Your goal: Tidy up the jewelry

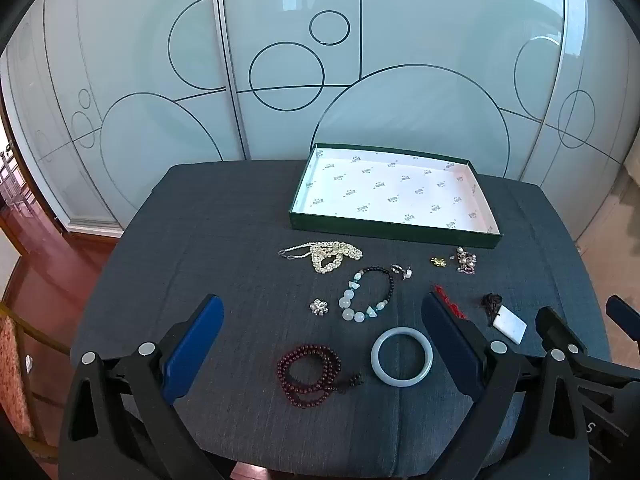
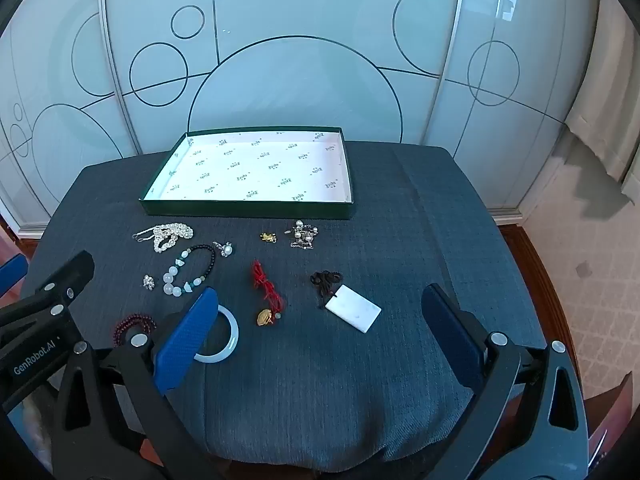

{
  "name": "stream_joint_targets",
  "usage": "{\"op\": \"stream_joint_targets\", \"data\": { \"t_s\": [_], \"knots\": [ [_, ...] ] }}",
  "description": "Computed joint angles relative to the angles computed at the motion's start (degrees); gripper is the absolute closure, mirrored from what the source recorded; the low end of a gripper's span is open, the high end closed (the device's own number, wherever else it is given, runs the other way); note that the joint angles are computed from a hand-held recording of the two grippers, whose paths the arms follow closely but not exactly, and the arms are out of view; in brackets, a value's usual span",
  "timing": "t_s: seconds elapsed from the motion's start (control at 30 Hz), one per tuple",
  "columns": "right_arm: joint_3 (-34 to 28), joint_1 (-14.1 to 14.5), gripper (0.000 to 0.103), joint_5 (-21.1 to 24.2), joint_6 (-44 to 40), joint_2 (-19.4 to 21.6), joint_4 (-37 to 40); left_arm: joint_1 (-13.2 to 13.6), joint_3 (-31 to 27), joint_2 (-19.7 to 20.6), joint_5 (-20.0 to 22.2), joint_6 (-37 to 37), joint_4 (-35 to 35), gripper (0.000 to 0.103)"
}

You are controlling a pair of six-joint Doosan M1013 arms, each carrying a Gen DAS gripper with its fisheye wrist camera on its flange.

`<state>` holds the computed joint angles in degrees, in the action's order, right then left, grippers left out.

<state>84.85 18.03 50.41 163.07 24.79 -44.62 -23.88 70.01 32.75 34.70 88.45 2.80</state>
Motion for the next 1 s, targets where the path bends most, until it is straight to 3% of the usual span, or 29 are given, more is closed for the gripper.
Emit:
{"op": "stream_joint_targets", "data": {
  "t_s": [1.0],
  "knots": [
    [-0.66,-0.43,0.002,-0.57,-0.78,0.57,0.93,0.02,-1.56,0.88,1.26,-0.08,0.07,0.005]
  ]
}}
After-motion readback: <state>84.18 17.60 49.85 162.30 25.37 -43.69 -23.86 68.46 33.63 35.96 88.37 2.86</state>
